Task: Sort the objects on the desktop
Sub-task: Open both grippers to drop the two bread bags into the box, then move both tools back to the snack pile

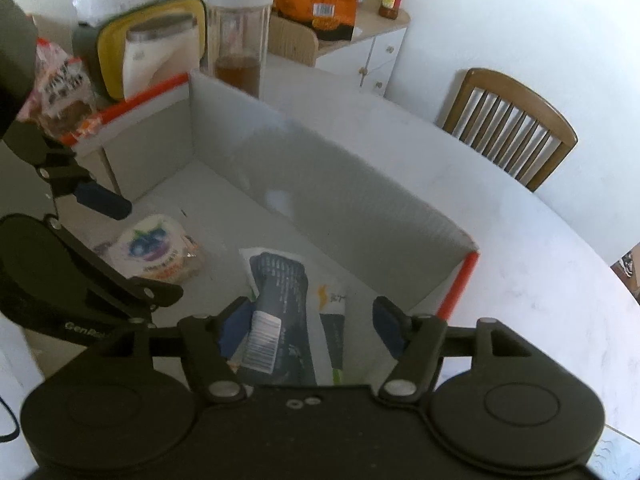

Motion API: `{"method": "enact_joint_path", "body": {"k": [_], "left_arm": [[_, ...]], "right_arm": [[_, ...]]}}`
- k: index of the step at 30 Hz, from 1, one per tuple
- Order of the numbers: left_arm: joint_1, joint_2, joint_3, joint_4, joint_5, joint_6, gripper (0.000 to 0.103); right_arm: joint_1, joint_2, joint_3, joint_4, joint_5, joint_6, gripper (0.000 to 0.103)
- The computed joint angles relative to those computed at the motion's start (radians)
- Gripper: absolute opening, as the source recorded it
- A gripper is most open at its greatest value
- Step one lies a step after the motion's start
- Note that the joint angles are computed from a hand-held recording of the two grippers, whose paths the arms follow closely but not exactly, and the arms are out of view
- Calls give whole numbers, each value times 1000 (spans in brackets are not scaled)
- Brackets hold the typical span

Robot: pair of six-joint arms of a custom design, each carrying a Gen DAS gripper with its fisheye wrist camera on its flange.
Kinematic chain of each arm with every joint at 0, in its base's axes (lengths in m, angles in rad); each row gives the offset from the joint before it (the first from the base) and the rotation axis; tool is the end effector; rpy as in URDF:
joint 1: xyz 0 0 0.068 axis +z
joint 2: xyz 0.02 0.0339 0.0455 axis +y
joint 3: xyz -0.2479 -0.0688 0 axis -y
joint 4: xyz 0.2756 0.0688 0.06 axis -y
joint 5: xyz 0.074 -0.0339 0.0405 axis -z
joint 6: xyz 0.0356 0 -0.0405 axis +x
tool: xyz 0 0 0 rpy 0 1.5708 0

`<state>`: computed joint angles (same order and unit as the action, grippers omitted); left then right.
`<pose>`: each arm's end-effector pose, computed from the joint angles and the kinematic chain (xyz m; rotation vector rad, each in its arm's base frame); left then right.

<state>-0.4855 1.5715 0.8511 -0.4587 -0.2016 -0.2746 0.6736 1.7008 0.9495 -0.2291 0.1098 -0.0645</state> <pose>0.2761 -0.1376 0.1241 0.2307 2.6949 0.0550 0.2802 0.2186 0.1242 -0.8784 2.3889 0.0986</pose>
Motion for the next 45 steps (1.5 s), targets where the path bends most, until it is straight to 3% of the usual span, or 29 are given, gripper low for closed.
{"method": "enact_joint_path", "body": {"k": [19,21,28,31,33,45], "left_arm": [[-148,-357,-132,-55,-60,-145,79],[-163,-367,-139,-41,-64,-149,84],[-266,-451,-206,12,-130,-187,86],[-305,-468,-227,27,-148,-208,89],[-336,-474,-234,30,-162,-224,100],[-515,-430,-225,63,-259,-357,101]], "right_arm": [[-118,-446,-268,-25,-236,108,72],[-132,-507,-303,-30,-260,114,72],[-178,-746,-454,-60,-315,139,78],[-216,-861,-518,-90,-353,149,80],[-249,-939,-558,-119,-378,147,81],[-446,-1404,-707,-425,-435,69,82]]}}
